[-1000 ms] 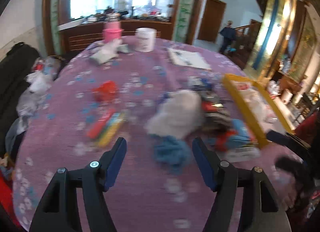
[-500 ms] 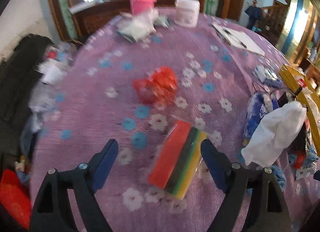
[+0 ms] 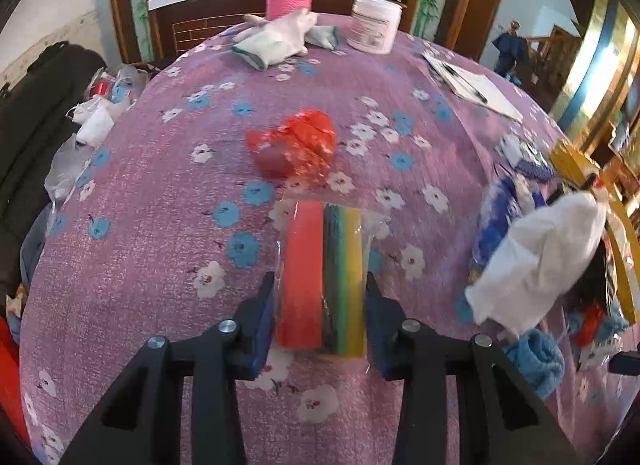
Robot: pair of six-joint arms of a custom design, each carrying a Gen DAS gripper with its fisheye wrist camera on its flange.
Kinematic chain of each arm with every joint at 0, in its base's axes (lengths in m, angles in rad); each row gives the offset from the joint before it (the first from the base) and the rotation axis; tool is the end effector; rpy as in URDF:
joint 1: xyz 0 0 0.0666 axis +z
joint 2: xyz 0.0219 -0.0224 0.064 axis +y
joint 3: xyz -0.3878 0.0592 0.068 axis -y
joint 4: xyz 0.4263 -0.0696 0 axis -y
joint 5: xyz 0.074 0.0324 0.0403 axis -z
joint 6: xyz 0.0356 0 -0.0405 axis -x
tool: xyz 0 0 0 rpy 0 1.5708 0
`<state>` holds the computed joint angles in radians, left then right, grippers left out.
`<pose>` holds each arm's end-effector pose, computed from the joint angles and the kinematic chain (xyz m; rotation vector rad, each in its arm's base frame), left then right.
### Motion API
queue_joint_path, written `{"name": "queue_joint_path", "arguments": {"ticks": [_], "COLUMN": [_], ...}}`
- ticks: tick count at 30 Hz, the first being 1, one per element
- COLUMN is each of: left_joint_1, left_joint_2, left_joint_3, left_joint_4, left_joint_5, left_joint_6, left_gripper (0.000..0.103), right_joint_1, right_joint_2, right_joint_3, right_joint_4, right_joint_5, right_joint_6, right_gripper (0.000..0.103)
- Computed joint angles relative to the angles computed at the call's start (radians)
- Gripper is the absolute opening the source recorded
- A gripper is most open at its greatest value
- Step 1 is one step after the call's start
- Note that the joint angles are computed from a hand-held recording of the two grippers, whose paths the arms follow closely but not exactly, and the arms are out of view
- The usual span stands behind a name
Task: Organize soft objects
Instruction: 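Grasp the striped sponge pack with left gripper while right grasps blue cloth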
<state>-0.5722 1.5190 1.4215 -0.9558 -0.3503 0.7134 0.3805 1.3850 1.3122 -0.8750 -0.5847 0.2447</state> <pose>0.4663 -0.2862 0.3864 -0.2959 2.5089 -0.0429 0.4595 0.2045 0.4090 -0.9798 2.2593 0.7896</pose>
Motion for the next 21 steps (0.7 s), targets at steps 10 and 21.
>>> {"name": "queue_joint_path", "arguments": {"ticks": [10, 21], "left_joint_1": [-0.006, -0.045], "left_joint_2": [-0.028, -0.039], "left_joint_3": [-0.029, -0.030], "left_joint_4": [0.056, 0.089], "left_joint_5": [-0.029, -0.107], "left_joint_6": [-0.002, -0.054], "left_gripper": [0.038, 0.038], "right_joint_1": [0.093, 0.068], "right_joint_2": [0.181, 0.087], "right_joint_3": [0.149, 0.033], "right_joint_4": [-0.053, 0.125], "right_joint_5": [0.170, 0.043], "right_joint_6": [0.019, 0.031], "right_gripper": [0.067, 0.047]}}
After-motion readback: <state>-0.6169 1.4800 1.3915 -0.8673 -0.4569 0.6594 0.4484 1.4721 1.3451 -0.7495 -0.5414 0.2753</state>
